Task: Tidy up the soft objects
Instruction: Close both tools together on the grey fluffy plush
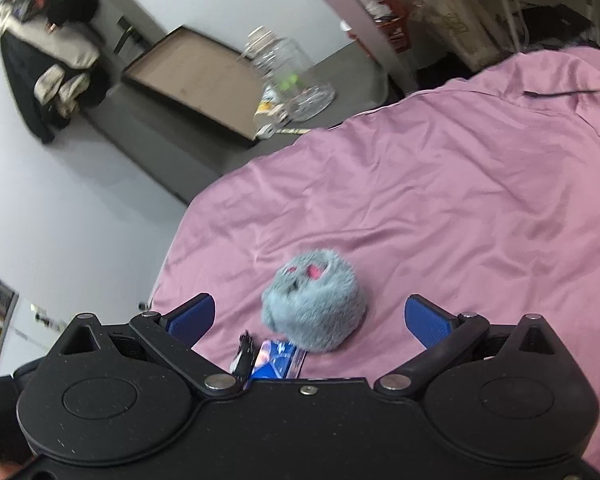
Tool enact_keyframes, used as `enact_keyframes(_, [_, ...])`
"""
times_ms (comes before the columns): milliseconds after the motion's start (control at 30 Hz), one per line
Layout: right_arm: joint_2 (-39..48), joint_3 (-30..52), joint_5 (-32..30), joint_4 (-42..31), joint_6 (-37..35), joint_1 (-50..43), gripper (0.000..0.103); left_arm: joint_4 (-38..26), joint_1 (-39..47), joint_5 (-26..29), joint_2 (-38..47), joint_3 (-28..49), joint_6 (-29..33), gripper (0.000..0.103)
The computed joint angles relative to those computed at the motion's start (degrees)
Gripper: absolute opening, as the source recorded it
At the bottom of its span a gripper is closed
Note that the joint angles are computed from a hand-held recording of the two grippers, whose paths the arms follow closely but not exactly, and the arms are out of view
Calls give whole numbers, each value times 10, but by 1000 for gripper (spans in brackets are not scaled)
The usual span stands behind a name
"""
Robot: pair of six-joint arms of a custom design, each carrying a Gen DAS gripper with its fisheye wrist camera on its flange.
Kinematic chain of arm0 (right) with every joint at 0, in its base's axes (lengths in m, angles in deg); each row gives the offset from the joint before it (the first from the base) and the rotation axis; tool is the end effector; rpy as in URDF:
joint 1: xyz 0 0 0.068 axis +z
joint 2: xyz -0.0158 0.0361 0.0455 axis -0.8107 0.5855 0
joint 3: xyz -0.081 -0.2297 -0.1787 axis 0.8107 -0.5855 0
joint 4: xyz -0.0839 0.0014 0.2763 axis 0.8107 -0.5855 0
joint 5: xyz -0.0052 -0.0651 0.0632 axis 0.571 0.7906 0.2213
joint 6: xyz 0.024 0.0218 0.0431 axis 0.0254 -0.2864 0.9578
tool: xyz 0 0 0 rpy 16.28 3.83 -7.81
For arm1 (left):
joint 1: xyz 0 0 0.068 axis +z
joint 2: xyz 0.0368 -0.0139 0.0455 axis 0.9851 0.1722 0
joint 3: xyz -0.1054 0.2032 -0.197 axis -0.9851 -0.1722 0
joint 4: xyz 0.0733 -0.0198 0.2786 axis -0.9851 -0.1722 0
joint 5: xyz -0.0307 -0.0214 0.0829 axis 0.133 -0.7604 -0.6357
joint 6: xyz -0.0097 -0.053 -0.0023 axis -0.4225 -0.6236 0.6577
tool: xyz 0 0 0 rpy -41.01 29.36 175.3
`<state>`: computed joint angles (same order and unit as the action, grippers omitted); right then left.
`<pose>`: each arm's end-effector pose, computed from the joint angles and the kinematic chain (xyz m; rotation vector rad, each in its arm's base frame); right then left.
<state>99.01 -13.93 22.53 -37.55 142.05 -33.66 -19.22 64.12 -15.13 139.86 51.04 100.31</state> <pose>0.2158 0.0598 0.2320 1.3048 1.8279 0.2200 0.3791 -0.1191 0.2872 0.8566 2.4020 -0.3517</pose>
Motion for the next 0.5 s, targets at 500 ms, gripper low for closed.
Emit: enact_keyframes(500, [31, -83, -133, 171, 11, -118, 69, 31, -50, 2, 82, 32, -51, 80])
